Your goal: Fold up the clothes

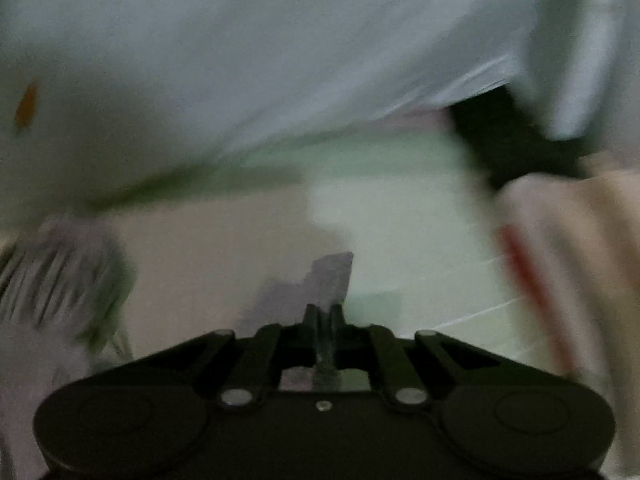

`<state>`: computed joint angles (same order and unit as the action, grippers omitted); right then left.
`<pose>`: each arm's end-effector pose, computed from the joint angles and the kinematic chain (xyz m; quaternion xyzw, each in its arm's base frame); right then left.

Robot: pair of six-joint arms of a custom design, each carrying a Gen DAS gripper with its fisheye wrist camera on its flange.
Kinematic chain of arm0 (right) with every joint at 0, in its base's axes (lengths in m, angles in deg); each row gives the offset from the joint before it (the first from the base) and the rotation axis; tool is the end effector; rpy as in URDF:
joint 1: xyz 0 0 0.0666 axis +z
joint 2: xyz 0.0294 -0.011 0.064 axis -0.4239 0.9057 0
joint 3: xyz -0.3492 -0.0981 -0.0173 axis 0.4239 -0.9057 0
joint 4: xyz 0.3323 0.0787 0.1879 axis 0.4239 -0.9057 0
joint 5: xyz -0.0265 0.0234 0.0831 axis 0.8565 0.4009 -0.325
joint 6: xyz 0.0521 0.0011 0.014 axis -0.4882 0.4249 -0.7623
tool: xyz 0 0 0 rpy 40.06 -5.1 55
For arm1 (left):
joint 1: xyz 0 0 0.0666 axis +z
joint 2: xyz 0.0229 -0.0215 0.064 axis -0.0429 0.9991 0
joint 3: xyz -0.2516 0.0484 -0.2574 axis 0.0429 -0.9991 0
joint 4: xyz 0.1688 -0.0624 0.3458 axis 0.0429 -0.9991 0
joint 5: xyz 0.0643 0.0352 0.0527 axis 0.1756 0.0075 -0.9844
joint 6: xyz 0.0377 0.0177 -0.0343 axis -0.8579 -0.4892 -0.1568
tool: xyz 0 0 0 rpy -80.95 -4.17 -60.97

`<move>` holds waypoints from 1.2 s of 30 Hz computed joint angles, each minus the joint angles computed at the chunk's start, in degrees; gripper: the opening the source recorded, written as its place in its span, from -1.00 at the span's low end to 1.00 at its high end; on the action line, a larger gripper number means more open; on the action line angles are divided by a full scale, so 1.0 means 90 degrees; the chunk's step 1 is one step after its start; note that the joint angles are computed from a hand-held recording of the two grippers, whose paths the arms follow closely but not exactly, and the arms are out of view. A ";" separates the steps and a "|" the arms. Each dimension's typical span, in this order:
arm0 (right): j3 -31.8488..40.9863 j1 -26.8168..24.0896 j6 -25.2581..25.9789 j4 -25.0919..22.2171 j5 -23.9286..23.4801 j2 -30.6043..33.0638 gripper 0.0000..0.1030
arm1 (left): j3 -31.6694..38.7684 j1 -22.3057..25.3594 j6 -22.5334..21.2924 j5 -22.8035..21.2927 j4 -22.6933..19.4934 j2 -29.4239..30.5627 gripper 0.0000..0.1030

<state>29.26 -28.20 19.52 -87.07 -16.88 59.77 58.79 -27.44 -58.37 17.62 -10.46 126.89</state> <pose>0.2831 -0.0277 0.3450 0.2332 0.8877 -0.1062 0.3826 0.3543 -0.1593 0.3579 -0.0685 0.9769 -0.0180 0.2018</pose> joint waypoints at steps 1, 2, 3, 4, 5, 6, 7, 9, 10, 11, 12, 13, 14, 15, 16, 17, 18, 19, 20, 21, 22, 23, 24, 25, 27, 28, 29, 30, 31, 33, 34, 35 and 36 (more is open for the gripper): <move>0.0009 -0.0129 -0.0002 -0.0002 0.0304 -0.0254 -0.89 | -0.0008 -0.0001 0.0002 0.0010 0.0006 -0.0011 0.85; 0.0028 -0.0273 0.0018 0.0013 0.0604 -0.0515 -0.89 | -0.0021 0.0011 0.0029 0.0033 0.0003 -0.0022 0.85; 0.0051 -0.0424 0.0001 0.0012 0.0837 -0.0768 -0.89 | -0.0034 0.0022 0.0056 0.0053 0.0001 -0.0035 0.85; 0.0082 -0.0584 -0.0034 0.0001 0.1025 -0.1008 -0.89 | -0.0052 0.0022 0.0079 0.0059 0.0005 -0.0055 0.85; 0.0109 -0.0725 -0.0083 -0.0059 0.1158 -0.1210 -0.89 | -0.0070 0.0021 0.0102 0.0065 0.0009 -0.0075 0.85; 0.0134 -0.0856 -0.0142 -0.0151 0.1257 -0.1389 -0.89 | -0.0088 0.0020 0.0126 0.0071 0.0014 -0.0095 0.85; 0.0149 -0.0981 -0.0223 -0.0327 0.1338 -0.1567 -0.89 | -0.0106 0.0015 0.0150 0.0078 0.0020 -0.0112 0.85; 0.0084 -0.1138 -0.0408 -0.0786 0.1335 -0.1885 -0.89 | -0.0143 0.0002 0.0193 0.0097 0.0031 -0.0144 0.85; -0.0002 -0.1174 -0.0539 -0.1058 0.1286 -0.2062 -0.89 | -0.0156 -0.0002 0.0196 0.0104 0.0024 -0.0152 0.85; -0.0101 -0.1115 -0.0743 -0.1369 0.1289 -0.2211 -0.89 | -0.0168 -0.0004 0.0200 0.0111 0.0017 -0.0161 0.85; -0.0211 -0.0943 -0.0984 -0.1731 0.1327 -0.2331 -0.89 | -0.0180 -0.0007 0.0202 0.0118 0.0010 -0.0168 0.85; -0.0333 -0.0716 -0.1246 -0.2118 0.1360 -0.2443 -0.89 | -0.0180 -0.0006 0.0192 0.0117 -0.0003 -0.0166 0.85; -0.0438 -0.0450 -0.1535 -0.2493 0.1427 -0.2504 -0.89 | -0.0174 -0.0005 0.0177 0.0108 -0.0009 -0.0162 0.85; -0.0518 -0.0116 -0.1914 -0.2882 0.1536 -0.2493 -0.89 | -0.0168 -0.0005 0.0162 0.0099 -0.0015 -0.0159 0.85; -0.0591 0.0244 -0.2354 -0.3276 0.1627 -0.2443 -0.89 | -0.0161 -0.0005 0.0146 0.0089 -0.0019 -0.0154 0.85; -0.0623 0.0614 -0.2865 -0.3572 0.1736 -0.2294 -0.89 | -0.0148 -0.0007 0.0127 0.0077 -0.0015 -0.0141 0.85; -0.0625 0.0947 -0.3367 -0.3800 0.1860 -0.2147 -0.86 | -0.0133 -0.0008 0.0107 0.0066 -0.0010 -0.0127 0.85; -0.0619 0.1296 -0.3848 -0.3978 0.2015 -0.2035 -0.78 | -0.0110 0.0001 0.0078 0.0069 -0.0009 -0.0104 0.85; -0.0598 0.1577 -0.4178 -0.4033 0.2174 -0.1937 -0.66 | -0.0086 0.0010 0.0050 0.0071 -0.0009 -0.0081 0.85; -0.0567 0.1796 -0.4327 -0.3926 0.2342 -0.1849 -0.27 | -0.0058 0.0020 0.0019 0.0072 -0.0008 -0.0055 0.85; -0.0536 0.1998 -0.4402 -0.3747 0.2521 -0.1761 -0.01 | 0.0002 0.0031 -0.0031 0.0061 -0.0007 -0.0011 0.85; -0.0514 0.2179 -0.4391 -0.3576 0.2650 -0.1722 0.03 | 0.0061 0.0042 -0.0080 0.0049 -0.0006 0.0032 0.85; -0.0488 0.2226 -0.4148 -0.3278 0.2648 -0.1650 0.04 | 0.0120 0.0053 -0.0128 0.0037 -0.0001 0.0074 0.85; -0.0456 0.2196 -0.3801 -0.2902 0.2575 -0.1537 0.08 | 0.0179 0.0077 -0.0167 0.0029 0.0032 0.0103 0.85; -0.0347 0.2093 -0.3236 -0.2224 0.2395 -0.1242 0.21 | 0.0341 0.0158 -0.0180 0.0075 0.0142 0.0196 0.86; -0.0263 0.2114 -0.3108 -0.1936 0.2347 -0.1044 0.33 | 0.0421 0.0217 -0.0196 0.0117 0.0217 0.0249 0.87; -0.0173 0.2077 -0.2932 -0.1603 0.2224 -0.0854 0.39 | 0.0534 0.0249 -0.0228 0.0093 0.0295 0.0347 0.87; -0.0087 0.1985 -0.2714 -0.1251 0.2040 -0.0683 0.47 | 0.0648 0.0279 -0.0259 0.0070 0.0373 0.0445 0.88; 0.0006 0.1903 -0.2521 -0.0921 0.1854 -0.0507 0.48 | 0.0770 0.0309 -0.0299 0.0050 0.0447 0.0553 0.88; 0.0175 0.1725 -0.2157 -0.0359 0.1165 -0.0097 0.54 | 0.1106 0.0361 -0.0518 0.0056 0.0543 0.0901 0.88; 0.0269 0.1640 -0.2000 -0.0119 0.0785 0.0122 0.54 | 0.1286 0.0387 -0.0631 0.0071 0.0587 0.1083 0.88; 0.0374 0.1565 -0.1896 0.0057 0.0357 0.0380 0.54 | 0.1501 0.0426 -0.0778 0.0177 0.0633 0.1320 0.88; 0.0493 0.1497 -0.1819 0.0190 -0.0098 0.0661 0.54 | 0.1711 0.0459 -0.0903 0.0305 0.0663 0.1559 0.88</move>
